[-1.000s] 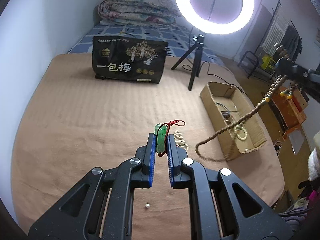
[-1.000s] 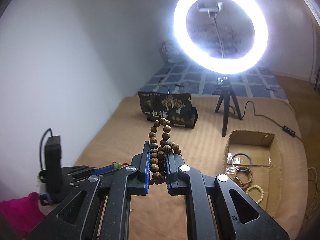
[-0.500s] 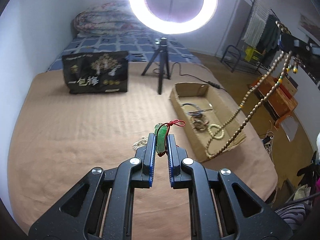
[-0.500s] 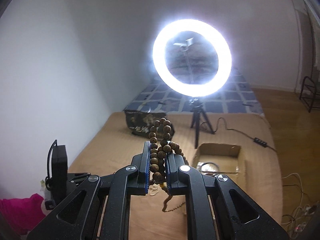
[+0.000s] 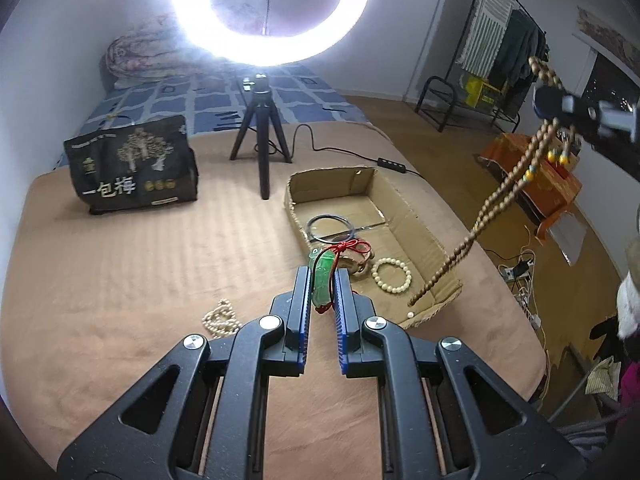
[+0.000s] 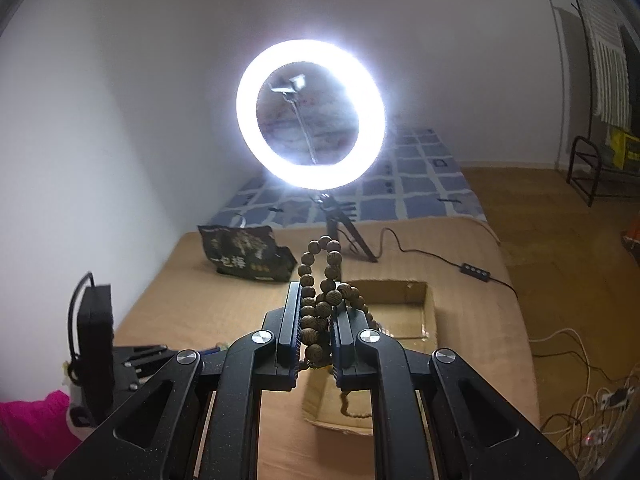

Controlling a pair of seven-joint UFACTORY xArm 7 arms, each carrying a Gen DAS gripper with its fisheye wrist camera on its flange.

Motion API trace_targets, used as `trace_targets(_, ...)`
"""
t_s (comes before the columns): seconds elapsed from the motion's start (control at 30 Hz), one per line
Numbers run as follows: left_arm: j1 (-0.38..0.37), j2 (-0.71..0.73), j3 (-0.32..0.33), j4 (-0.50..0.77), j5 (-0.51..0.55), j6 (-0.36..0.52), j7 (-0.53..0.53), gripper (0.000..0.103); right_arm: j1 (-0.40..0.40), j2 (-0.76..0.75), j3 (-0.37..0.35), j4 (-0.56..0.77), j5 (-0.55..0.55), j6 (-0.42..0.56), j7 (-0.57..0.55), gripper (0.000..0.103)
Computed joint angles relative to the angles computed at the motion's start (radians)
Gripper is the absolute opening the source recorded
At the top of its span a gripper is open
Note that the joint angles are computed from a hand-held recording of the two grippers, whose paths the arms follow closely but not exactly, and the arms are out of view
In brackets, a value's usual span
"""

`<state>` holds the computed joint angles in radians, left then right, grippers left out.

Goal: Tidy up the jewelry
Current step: 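Lift and carry the pendant in left tool and beads in right tool over the box, then open left tool to drop the pendant while right tool releases the beads into the box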

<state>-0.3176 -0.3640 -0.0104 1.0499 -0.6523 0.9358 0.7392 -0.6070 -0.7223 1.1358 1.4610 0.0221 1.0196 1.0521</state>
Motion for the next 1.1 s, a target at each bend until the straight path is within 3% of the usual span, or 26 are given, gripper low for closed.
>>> trace_targets(0.5, -0.046, 0.137, -0.087, 0.052, 0.029, -0.109, -0.061, 0.009, 0.24, 0.044, -0.11, -0.246, -0.069, -0.065, 0.137, 0.011)
trace_targets(1.1, -0.063, 0.282, -0.145, 0.123, 0.108, -0.204, -0.146, 0.01, 0.477, 0.199, -0.215, -0.398, -0.203, -0.107, 0.306, 0.011)
